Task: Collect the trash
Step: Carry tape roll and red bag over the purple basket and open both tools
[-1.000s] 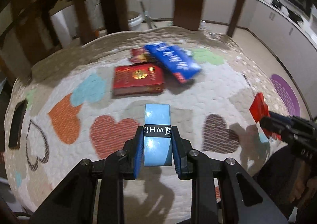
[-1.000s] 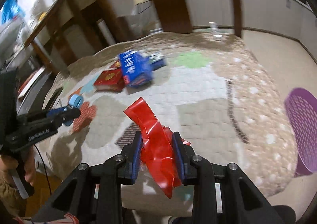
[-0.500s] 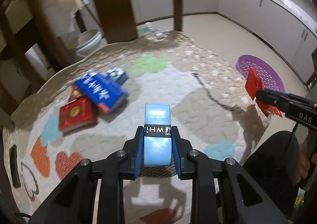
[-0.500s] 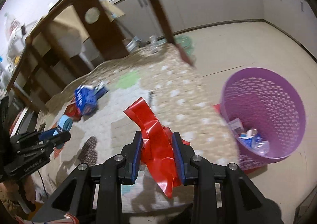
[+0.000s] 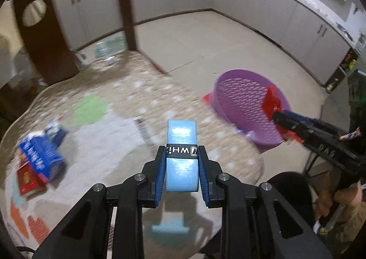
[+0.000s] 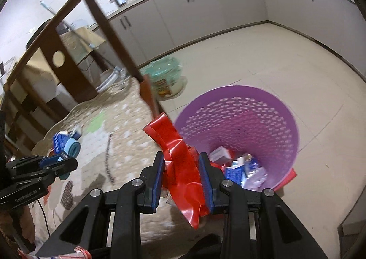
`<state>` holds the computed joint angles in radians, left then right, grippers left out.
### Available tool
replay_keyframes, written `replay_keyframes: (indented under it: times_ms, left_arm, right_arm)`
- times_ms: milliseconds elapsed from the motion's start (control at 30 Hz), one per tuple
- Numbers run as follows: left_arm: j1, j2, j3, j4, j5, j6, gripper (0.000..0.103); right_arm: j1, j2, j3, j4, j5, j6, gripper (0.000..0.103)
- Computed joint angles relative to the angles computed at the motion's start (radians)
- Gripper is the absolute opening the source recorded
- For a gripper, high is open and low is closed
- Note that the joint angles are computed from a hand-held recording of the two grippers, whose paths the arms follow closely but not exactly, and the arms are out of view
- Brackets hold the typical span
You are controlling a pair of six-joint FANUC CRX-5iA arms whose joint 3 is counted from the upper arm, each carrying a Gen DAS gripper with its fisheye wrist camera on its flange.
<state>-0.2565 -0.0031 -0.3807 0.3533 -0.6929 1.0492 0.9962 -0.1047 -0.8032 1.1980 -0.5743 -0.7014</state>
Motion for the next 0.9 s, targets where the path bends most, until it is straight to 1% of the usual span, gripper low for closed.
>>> replay_keyframes:
  times_ms: [67,167,267,433,600,667,700,733,767,800,833,867,900]
  left_arm:
    - [-0.029,0.032,0.021,0.032,0.004,-0.010,0.025]
    - [-0.068,0.071,0.051,0.052,0.017,-0.008,0.025]
    - [-0.092,0.102,0.074,0.084,0.026,-0.026,0.025]
    - [-0.120,0.158,0.122,0.112,0.010,-0.014,0.025]
    - [-0.147,0.211,0.171,0.108,0.003,0.014,0.025]
    - [-0.155,0.232,0.186,0.133,-0.004,-0.005,0.025]
    - [-0.158,0.233,0.184,0.144,0.001,-0.015,0.025]
    - [-0.161,0.233,0.184,0.146,0.007,-0.019,0.029]
    - [-0.163,0.231,0.183,0.148,0.011,-0.024,0.039]
    - [-0.163,0.225,0.177,0.156,0.020,-0.037,0.046]
    - [-0.164,0.215,0.165,0.167,0.033,-0.050,0.059]
    - [-0.164,0.202,0.150,0.178,0.048,-0.064,0.065]
    - [-0.164,0.187,0.135,0.179,0.066,-0.068,0.066]
  right_arm:
    - [-0.008,-0.010,-0.012,-0.003,-0.006,-0.005,0.033]
    - [-0.021,-0.013,-0.022,-0.008,-0.008,-0.009,0.033]
    - [-0.036,-0.015,-0.031,-0.006,-0.002,-0.018,0.033]
    - [-0.058,-0.030,-0.054,-0.002,0.011,-0.024,0.033]
    - [-0.092,-0.016,-0.052,0.003,0.035,-0.020,0.033]
    - [-0.106,-0.012,-0.054,0.005,0.044,-0.018,0.033]
    - [-0.110,-0.016,-0.059,0.007,0.047,-0.015,0.035]
    - [-0.111,-0.016,-0.060,0.004,0.040,-0.013,0.035]
    - [-0.112,-0.018,-0.065,0.010,0.035,-0.024,0.039]
    - [-0.120,-0.016,-0.065,0.018,0.041,-0.031,0.047]
    - [-0.124,-0.020,-0.070,0.028,0.041,-0.047,0.051]
    - [-0.121,-0.021,-0.073,0.036,0.030,-0.061,0.057]
    - [-0.118,-0.022,-0.075,0.042,0.022,-0.070,0.061]
